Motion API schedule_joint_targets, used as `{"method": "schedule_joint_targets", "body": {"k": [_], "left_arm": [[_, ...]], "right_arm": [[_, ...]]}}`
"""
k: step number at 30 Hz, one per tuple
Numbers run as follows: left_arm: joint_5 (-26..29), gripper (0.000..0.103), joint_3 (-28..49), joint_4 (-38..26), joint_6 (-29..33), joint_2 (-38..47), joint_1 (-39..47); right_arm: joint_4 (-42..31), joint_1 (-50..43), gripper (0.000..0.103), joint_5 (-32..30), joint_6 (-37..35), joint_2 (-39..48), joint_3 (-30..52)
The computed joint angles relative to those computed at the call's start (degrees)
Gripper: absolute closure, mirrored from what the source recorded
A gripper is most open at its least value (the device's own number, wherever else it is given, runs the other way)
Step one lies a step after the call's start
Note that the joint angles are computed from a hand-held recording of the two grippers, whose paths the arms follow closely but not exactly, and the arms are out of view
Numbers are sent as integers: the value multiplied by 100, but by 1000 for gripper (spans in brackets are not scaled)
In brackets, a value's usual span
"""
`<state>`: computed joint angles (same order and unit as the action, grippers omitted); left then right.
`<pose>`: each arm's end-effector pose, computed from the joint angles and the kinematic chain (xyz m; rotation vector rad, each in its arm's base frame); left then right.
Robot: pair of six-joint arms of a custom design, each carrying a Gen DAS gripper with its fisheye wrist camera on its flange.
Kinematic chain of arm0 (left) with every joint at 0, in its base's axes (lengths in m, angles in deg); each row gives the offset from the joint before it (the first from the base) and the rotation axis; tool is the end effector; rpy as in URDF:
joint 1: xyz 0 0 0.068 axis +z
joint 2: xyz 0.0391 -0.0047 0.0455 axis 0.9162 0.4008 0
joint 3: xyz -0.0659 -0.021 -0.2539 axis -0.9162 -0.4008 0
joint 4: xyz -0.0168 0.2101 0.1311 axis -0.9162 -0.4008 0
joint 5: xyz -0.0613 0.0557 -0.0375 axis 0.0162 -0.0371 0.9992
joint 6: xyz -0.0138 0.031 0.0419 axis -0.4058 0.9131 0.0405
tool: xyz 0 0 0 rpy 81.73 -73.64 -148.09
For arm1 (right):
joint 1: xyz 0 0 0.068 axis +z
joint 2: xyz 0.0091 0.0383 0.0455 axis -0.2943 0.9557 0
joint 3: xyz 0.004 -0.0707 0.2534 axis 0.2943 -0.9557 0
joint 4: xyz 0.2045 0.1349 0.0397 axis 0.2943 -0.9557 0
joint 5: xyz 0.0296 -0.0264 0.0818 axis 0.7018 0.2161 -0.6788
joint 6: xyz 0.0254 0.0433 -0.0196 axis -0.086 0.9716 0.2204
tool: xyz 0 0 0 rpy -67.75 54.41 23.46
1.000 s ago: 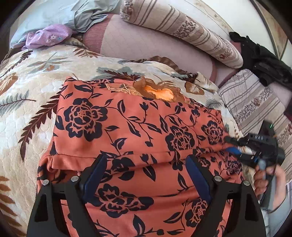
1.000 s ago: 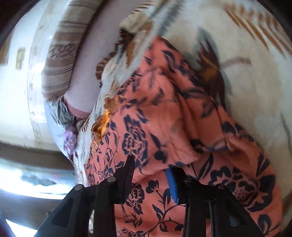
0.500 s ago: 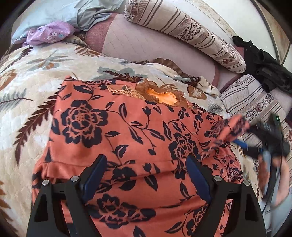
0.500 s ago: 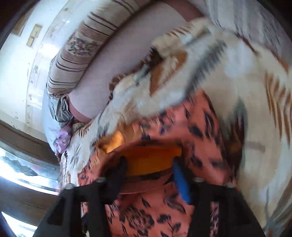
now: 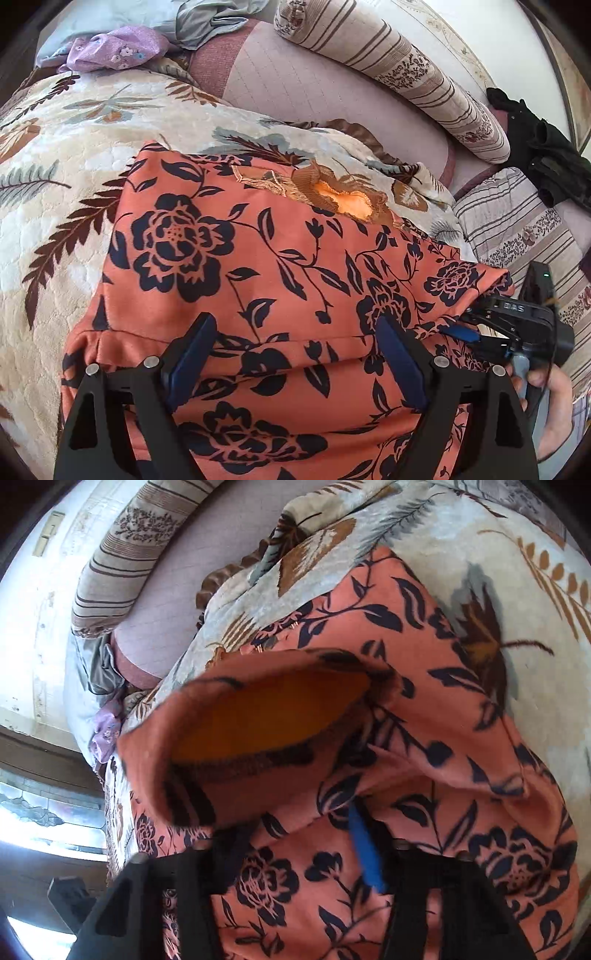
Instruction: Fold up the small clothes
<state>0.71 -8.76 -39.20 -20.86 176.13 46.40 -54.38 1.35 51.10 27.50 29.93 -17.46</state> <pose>0.2563 -0.0937 0.1403 -0.3530 2.4120 -0.4849 0.3585 0.1333 0.1081 0.3349 2.6353 0.8517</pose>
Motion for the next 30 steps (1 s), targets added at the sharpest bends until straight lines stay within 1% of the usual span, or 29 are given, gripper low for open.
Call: {"method": "schedule_joint_targets", "body": {"k": [1,2,3,5,6,8,9,10,12,13,14,15,16,18,20,22,23,24,25,26,27,28,29,30], "left_arm": [[27,15,-27,-17,-9,-50,18],[30,15,-59,-39,-15,-125,18],[16,15,-101,-55,-9,-207,17],[-37,15,-172,-95,9,-356,-2],[-47,15,-179,-154,2,-409,-6],[-27,15,-253,-199,-38,-564,2],[-71,15,-291,-232,-72,-654,-23],[-107,15,-315,-273,-98,-728,-52],[-150,15,-347,-355,-121,-852,-94],[-185,15,-348,-399,-142,-895,-117],[-201,15,-334,-462,-158,-930,-135],[-206,15,-318,-542,-162,-984,-143],[-229,15,-333,-594,-155,-1084,-153],[-357,15,-371,-672,-93,-1273,-198],[-450,15,-323,-781,-20,-1356,-195],[-437,15,-285,-730,15,-1348,-161],[-418,15,-228,-693,35,-1259,-142],[-382,15,-107,-715,56,-1114,-132],[-332,15,33,-747,88,-947,-137],[-315,15,144,-802,114,-856,-158],[-338,15,222,-768,170,-776,-201],[-403,15,290,-726,219,-699,-262],[-472,15,445,-737,255,-540,-327],[-477,15,597,-751,282,-389,-367]], "right_arm": [[25,-59,64,-151,209,175,69],[196,-92,66,-194,471,199,-18],[536,-120,66,-254,819,114,-258],[1112,-149,53,-477,1324,46,-615],[1498,-169,51,-622,1682,48,-814],[2266,-231,50,-897,2417,93,-1204],[2523,-212,50,-986,2643,153,-1295],[2764,-148,50,-933,2786,197,-1383],[2904,-38,62,-860,2967,276,-1393],[2817,-14,76,-843,2865,303,-1358],[2591,41,93,-655,2662,365,-1211],[2609,51,94,-640,2675,455,-1174],[2791,66,95,-644,2810,431,-1299],[2907,150,96,-562,2672,-14,-1654],[3286,334,97,-419,2796,-691,-2242],[3448,518,97,-168,2766,-1116,-2671],[3375,610,97,-116,2647,-986,-2682],[3425,603,97,-220,2717,-568,-2621],[3715,457,95,-487,2895,-136,-2666],[4747,324,95,-828,3441,355,-2918],[5505,266,95,-957,3568,557,-3132],[5531,259,90,-997,3357,471,-3196],[4989,273,77,-1007,2891,100,-3214],[4839,255,70,-1099,2586,-97,-3298]]}}
